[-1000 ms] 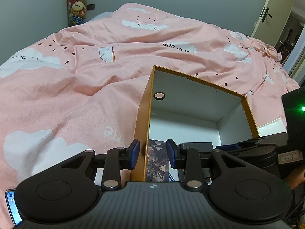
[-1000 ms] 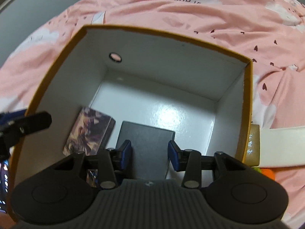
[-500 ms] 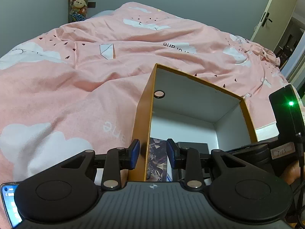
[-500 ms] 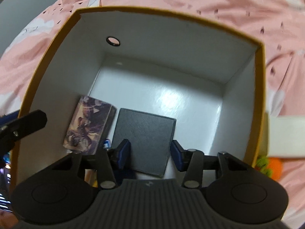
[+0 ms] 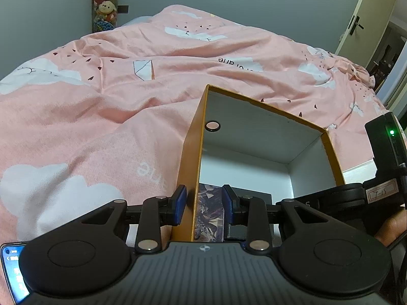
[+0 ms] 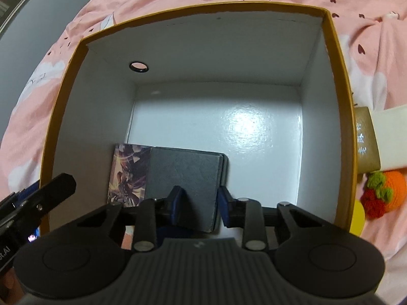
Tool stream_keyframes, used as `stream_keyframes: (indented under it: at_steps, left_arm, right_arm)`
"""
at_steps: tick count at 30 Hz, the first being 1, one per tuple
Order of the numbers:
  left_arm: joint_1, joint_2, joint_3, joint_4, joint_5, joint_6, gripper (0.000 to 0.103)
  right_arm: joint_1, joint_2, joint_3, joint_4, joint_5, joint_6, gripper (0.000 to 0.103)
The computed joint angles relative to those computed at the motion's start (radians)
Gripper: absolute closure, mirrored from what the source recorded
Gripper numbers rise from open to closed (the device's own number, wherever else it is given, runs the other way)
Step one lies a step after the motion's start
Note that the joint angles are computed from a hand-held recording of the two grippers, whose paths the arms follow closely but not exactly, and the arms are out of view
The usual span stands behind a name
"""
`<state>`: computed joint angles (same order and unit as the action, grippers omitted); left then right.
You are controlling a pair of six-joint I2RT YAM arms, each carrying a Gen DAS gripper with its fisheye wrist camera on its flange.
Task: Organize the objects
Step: 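Lower the card deck and gray pouch into the box and open both grippers, then withdraw both grippers and reach toward the yellow tape measure and orange strawberry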
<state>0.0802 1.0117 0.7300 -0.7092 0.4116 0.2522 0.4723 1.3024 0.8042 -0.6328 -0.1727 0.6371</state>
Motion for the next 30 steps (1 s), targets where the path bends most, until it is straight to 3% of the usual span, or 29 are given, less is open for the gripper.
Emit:
stream_keyframes:
  at_steps: [8, 12, 19, 22, 30]
  left_arm:
    - [-0.065, -0.119, -0.052, 0.042, -0.073, -0.038, 0.065]
    - [-0.119, -0.195, -0.061, 0.05, -0.126, -0.064, 0.065]
    - [-0.189, -0.32, -0.048, 0.003, -0.059, -0.075, 0.061]
    - [-0.251, -0.343, -0.047, -0.025, -0.036, -0.102, 0.059]
    - [-0.543, -0.438, -0.103, -0.008, -0.13, -0.133, 0.056]
  right_arm:
    - [0.068, -0.078, -0.033, 0.003, 0.103, -0.046, 0.069]
    - [0.129, -0.217, -0.053, -0.032, 0.207, -0.078, 0.069]
    - [0.223, -0.538, -0.085, -0.123, 0.382, -0.086, 0.064]
    - [0.268, -0.664, -0.094, -0.189, 0.483, -0.068, 0.06]
    - [0.443, -0.887, -0.106, -0.513, 0.781, 0.073, 0.046]
